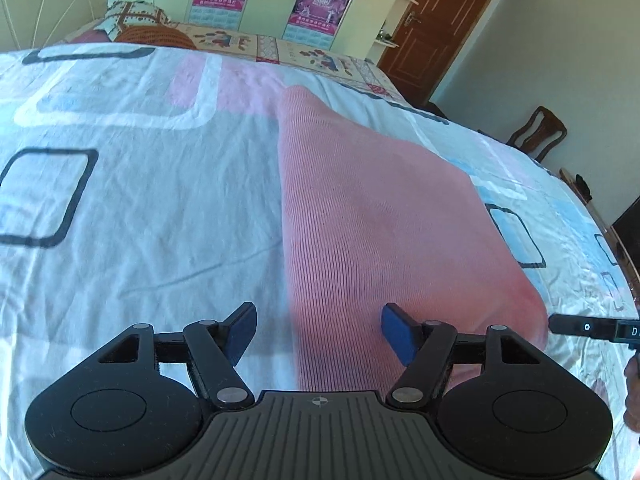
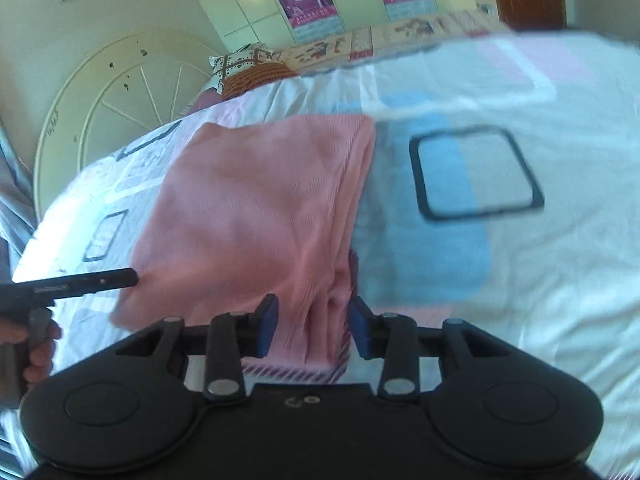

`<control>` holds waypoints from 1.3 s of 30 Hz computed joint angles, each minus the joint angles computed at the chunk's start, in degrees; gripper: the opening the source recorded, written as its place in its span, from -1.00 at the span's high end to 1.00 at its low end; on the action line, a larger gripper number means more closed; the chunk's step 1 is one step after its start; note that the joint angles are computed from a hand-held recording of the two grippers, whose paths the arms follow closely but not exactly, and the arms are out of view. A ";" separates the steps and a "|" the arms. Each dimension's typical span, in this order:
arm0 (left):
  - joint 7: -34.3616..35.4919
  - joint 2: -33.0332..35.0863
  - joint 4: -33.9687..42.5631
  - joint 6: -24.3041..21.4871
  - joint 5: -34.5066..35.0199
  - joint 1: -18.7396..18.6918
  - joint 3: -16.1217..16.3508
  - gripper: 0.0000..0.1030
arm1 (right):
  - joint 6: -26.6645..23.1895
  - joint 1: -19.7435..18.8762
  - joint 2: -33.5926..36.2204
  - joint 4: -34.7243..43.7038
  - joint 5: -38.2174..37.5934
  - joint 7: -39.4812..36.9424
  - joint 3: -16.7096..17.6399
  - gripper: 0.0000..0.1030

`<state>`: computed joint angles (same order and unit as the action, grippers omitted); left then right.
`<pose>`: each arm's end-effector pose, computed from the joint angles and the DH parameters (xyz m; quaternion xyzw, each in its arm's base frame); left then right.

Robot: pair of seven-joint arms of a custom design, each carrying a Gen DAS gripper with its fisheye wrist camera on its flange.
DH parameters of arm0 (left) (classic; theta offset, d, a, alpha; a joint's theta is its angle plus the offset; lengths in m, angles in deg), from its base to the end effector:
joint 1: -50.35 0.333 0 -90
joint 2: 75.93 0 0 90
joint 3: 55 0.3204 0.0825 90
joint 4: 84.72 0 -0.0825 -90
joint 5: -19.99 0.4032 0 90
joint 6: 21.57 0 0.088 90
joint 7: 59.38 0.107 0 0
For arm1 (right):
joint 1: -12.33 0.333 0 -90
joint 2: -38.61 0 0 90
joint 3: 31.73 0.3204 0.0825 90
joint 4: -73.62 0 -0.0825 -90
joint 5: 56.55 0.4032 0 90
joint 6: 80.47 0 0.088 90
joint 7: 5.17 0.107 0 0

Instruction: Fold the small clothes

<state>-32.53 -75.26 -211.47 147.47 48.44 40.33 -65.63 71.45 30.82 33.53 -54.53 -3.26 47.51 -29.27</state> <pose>0.5398 -0.2368 0.4452 -0.7455 0.5558 -0.3372 0.1469 0.5301 0.1799 0.4482 -0.7429 0.5545 0.0018 0.3750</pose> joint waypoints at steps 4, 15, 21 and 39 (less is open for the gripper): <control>-2.18 -1.60 -1.70 -1.27 0.87 -0.11 -0.60 -0.33 | -4.41 -0.34 -0.26 -1.31 6.16 2.67 -0.75 0.20; -6.87 -2.22 -3.47 -2.81 3.28 0.69 -1.60 -0.33 | -9.89 -2.95 4.47 -0.74 32.49 3.24 -0.16 0.34; -7.01 -2.29 -3.07 -4.79 5.89 0.53 -1.76 -0.33 | 7.40 0.15 0.94 -2.47 19.18 -4.64 3.68 0.85; 8.86 8.57 9.71 -0.16 -12.08 2.31 -1.20 -0.82 | -0.10 -4.38 14.85 14.56 17.68 2.64 1.97 -0.18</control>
<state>-23.68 -66.69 -201.77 147.31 36.36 42.64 -66.83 71.35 26.44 48.38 -39.97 14.42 50.15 -27.30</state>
